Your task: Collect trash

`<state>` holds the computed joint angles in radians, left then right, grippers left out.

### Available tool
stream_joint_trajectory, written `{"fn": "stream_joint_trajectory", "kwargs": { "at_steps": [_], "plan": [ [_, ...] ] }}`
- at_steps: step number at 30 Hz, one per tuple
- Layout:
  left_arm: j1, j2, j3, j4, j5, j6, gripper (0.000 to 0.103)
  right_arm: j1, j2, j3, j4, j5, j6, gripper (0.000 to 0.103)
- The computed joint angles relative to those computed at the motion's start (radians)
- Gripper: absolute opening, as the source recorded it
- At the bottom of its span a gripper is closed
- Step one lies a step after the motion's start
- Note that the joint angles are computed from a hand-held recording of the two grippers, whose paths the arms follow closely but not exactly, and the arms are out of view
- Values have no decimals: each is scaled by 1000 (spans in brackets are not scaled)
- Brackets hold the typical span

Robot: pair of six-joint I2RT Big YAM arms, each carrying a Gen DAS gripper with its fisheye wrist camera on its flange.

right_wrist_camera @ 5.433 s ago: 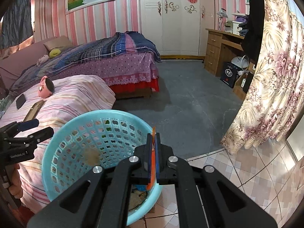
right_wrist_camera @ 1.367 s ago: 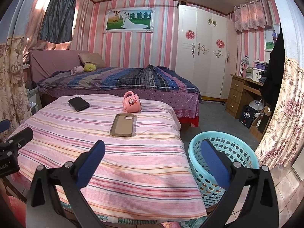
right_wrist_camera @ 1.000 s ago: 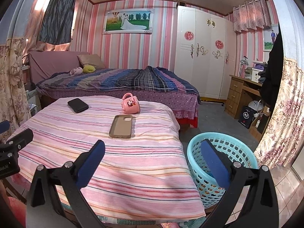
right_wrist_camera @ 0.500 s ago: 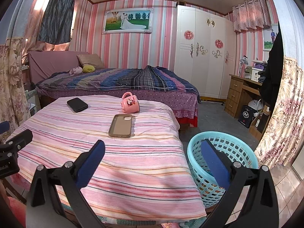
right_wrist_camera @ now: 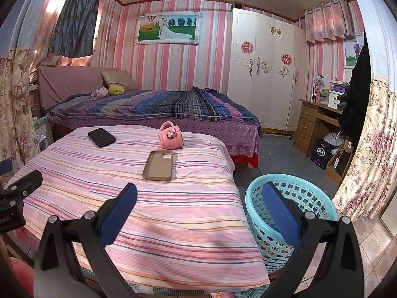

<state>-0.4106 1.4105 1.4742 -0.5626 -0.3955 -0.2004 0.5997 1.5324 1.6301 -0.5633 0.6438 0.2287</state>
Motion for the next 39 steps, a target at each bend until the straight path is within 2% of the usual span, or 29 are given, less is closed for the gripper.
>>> {"fn": "stream_joint_trajectory", "kwargs": {
  "at_steps": [39],
  "plan": [
    [9, -11, -15, -2, -9, -2, 97, 5, 6, 0, 1, 0, 2, 98]
  ]
}}
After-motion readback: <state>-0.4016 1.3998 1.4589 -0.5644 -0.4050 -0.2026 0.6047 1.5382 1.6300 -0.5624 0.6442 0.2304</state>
